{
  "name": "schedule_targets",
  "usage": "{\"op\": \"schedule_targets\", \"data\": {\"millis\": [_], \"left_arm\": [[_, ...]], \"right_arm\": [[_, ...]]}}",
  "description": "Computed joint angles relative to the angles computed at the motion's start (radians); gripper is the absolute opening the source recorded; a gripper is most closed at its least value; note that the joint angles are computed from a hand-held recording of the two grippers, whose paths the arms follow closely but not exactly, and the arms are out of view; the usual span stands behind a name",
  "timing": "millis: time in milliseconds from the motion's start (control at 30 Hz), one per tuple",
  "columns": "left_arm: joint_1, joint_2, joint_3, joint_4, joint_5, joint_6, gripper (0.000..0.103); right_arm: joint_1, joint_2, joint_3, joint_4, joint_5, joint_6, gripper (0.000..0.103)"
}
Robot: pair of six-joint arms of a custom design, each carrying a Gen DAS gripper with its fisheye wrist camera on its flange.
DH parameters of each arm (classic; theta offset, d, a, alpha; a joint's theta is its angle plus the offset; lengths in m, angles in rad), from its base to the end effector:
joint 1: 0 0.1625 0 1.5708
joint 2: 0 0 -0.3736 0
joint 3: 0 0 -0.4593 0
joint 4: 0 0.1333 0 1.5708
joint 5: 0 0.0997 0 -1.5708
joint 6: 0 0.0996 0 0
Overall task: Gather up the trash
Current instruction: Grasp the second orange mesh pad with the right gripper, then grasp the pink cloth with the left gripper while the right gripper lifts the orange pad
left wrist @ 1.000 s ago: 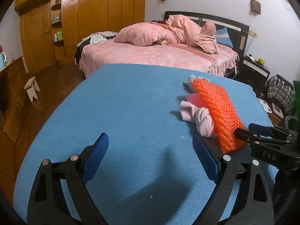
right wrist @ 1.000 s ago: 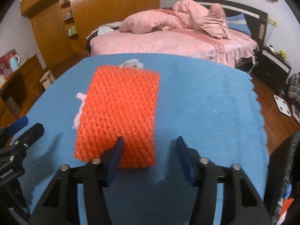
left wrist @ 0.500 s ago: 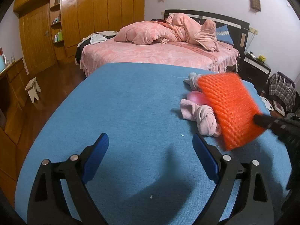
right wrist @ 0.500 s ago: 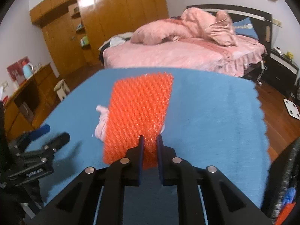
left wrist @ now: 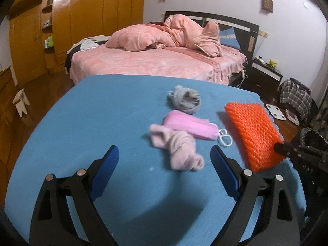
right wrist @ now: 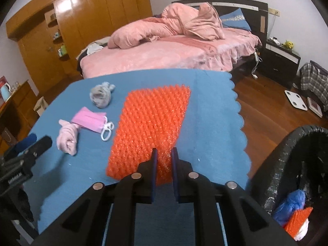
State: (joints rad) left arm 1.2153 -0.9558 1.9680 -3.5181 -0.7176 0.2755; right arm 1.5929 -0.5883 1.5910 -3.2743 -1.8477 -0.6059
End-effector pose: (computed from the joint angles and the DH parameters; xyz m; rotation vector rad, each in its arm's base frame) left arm -0.0034 -0.6077 0.1195 0.1937 2.1483 -1.0988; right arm 0.1214 -0.6934 -0.0263 0.6693 -2.4849 0.7965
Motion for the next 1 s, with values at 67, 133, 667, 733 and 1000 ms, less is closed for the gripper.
{"op": "schedule_targets", "data": {"millis": [67,133,667,733,1000], "left_arm": [[0.003,0.023,-0.033,0.039,0.006,-0.007,0.082],[0.012,0.03,-0.056,0.099,0.0,-0.028,0.072],[0.003,-0.015,0.006,0.074,-0.009,-0.06,0.029],[0.003,-0.024,0.02,0.072,-0.005,-0.072,0.029],[0.02,-0.03,0.014,0.106,-0.008,-0.083,0.029]], "right_arm": [[-0.003,0.002,0.002,-0.005,-0.003,0.0,0.014],[-0.007,0.001,0.007,-0.012,-0.001,0.002,0.016],[0.001,-0.01,0.025,-0.082,0.027,0.023,0.083],[0.007,0.002,0.009,-0.066,0.022,0.025,0.087],[0.038,0.076,-0.071,0.009,-0.04,0.002,0.09]]}}
